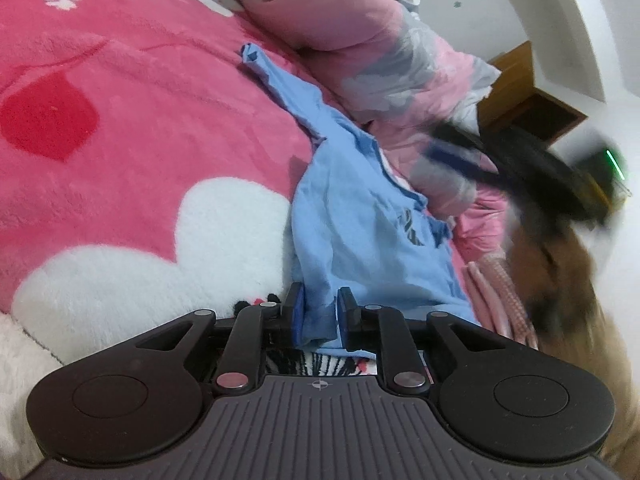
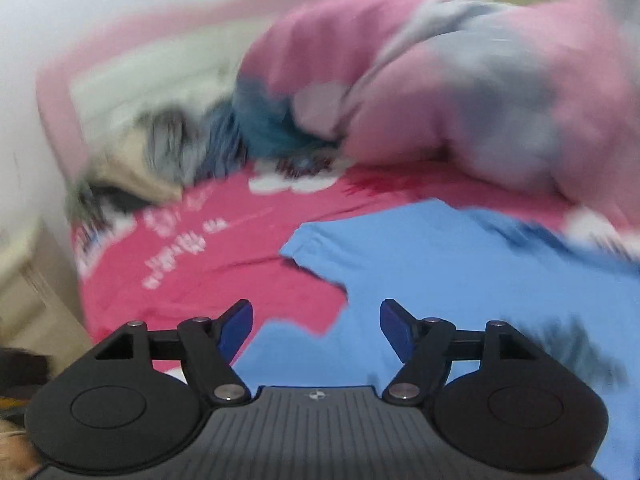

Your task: Fold clothes

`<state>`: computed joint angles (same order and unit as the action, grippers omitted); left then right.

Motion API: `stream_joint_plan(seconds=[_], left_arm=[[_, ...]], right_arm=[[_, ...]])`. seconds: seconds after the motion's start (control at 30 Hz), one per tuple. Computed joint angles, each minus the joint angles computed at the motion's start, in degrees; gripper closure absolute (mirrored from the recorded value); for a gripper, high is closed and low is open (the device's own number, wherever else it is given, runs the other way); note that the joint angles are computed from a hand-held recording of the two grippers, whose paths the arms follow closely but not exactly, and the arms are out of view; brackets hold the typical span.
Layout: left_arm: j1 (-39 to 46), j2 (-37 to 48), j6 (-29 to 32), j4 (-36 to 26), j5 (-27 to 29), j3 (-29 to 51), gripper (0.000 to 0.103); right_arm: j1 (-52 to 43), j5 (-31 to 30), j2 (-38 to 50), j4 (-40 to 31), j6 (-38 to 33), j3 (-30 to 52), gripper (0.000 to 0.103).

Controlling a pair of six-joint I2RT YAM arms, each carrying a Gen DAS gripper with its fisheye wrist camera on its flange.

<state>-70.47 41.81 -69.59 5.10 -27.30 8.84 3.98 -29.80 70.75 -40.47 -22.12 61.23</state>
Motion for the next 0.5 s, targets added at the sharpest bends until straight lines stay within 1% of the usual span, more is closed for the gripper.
stream_joint_plan(seconds=[0.07, 0.1, 0.17, 0.2, 0.23, 0.27, 0.3, 0.33, 0.37, 0.47, 0.5], left_arm=[[0.5, -0.83, 1.05, 2.54, 0.76, -1.68, 0.087], [1.17, -1.38, 1.32, 3.48, 1.62, -2.37, 0.086], [2.97, -2.63, 1.37, 5.59, 3.93, -3.9, 0.086], [3.82, -3.22, 1.26, 6.75, 5.01, -4.7, 0.086], [4.44, -3.64, 1.18, 7.69, 5.82, -5.32, 0.086], [4.86, -3.9, 1.19, 8.44, 6.35, -5.78, 0.086], [5.15, -3.95, 1.27, 9.04, 6.75, -6.09, 0.087], [5.35, -3.91, 1.46, 9.63, 7.08, -6.34, 0.091], [5.4, -3.7, 1.66, 10.21, 7.19, -6.5, 0.092], [5.88, -3.74, 1.91, 10.88, 8.19, -6.85, 0.096], [6.2, -4.27, 1.96, 10.85, 8.75, -7.06, 0.096]], right_arm=[[9.43, 9.86, 9.43, 5.31, 1.22, 4.4, 0.027], [12.0, 13.25, 13.13, 6.86, 0.89, 5.91, 0.027], [15.21, 18.18, 20.85, 8.33, 0.55, 9.94, 0.027], [16.06, 19.85, 25.01, 8.24, 0.82, 12.67, 0.029], [16.0, 20.71, 27.5, 8.04, 0.62, 13.94, 0.045], [15.11, 19.91, 28.74, 8.19, 2.26, 15.1, 0.059], [14.18, 18.94, 29.88, 8.36, 4.15, 16.29, 0.09], [13.28, 18.01, 31.04, 8.5, 6.08, 17.54, 0.098], [12.42, 17.11, 32.23, 8.62, 8.05, 18.85, 0.098], [10.4, 16.22, 32.0, 14.43, 12.02, 20.14, 0.098], [9.47, 14.56, 32.32, 16.08, 13.85, 21.24, 0.098]])
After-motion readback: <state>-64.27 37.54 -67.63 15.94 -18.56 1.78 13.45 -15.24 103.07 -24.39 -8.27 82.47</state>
